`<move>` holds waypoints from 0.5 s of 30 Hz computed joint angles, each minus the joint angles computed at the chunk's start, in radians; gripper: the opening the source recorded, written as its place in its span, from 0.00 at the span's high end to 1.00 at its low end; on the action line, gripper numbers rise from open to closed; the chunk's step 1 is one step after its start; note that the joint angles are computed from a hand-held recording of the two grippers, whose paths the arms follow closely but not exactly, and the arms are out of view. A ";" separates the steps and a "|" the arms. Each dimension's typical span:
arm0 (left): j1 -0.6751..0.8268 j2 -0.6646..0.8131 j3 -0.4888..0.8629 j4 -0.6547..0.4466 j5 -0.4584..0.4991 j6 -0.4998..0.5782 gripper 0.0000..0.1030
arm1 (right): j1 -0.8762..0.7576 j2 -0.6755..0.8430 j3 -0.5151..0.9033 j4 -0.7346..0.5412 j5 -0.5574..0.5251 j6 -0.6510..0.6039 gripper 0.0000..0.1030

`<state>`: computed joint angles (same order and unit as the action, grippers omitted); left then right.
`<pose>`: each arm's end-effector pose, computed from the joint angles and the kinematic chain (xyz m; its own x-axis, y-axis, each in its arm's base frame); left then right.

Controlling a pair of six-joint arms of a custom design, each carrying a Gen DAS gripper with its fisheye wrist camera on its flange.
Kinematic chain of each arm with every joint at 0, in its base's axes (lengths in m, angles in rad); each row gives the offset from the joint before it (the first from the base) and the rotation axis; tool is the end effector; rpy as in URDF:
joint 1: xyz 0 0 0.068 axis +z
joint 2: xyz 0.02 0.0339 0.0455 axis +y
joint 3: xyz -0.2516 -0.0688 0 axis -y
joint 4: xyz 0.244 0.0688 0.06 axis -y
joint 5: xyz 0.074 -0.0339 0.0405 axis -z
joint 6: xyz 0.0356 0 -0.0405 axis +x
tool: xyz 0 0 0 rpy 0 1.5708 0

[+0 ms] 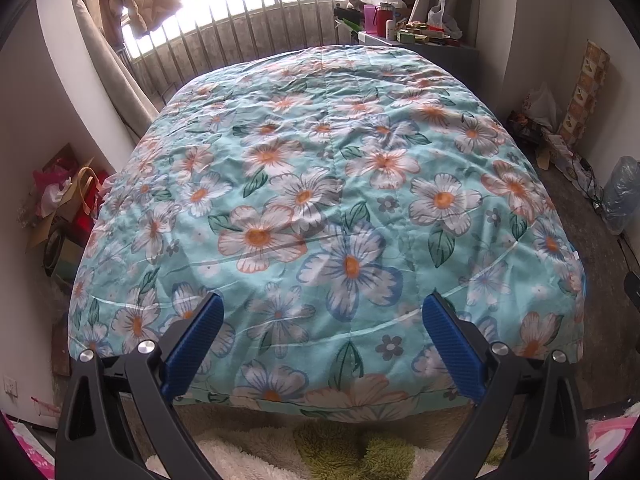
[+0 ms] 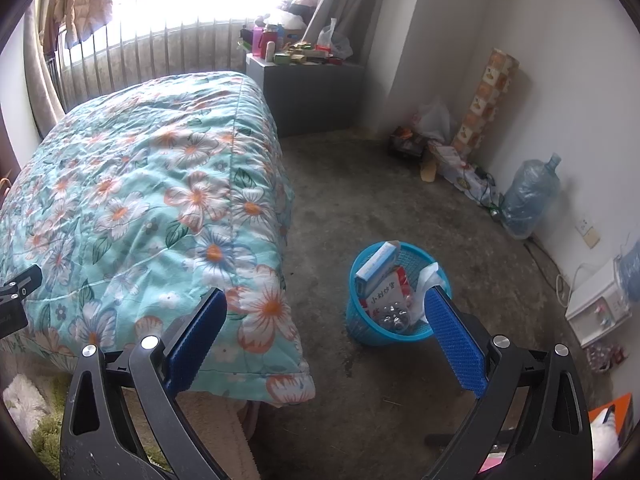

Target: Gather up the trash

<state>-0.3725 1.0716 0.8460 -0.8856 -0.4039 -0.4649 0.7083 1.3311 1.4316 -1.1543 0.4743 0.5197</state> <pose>0.1896 -0.0591 0.2426 -0.8234 -0.1209 -0.5544 -0.2203 0.9685 0.1160 0.1999 0.1498 0.3502 -0.7753 -0.0824 -0.6262 -0.0256 0.9947 -0.0991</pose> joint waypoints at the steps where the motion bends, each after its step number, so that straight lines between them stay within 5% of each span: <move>1: 0.000 0.001 0.000 0.001 0.000 0.000 0.05 | 0.000 0.000 0.000 0.000 0.000 -0.001 0.08; 15: -0.009 0.005 0.002 0.001 -0.003 -0.005 0.05 | 0.000 -0.001 -0.005 0.006 0.000 -0.003 0.08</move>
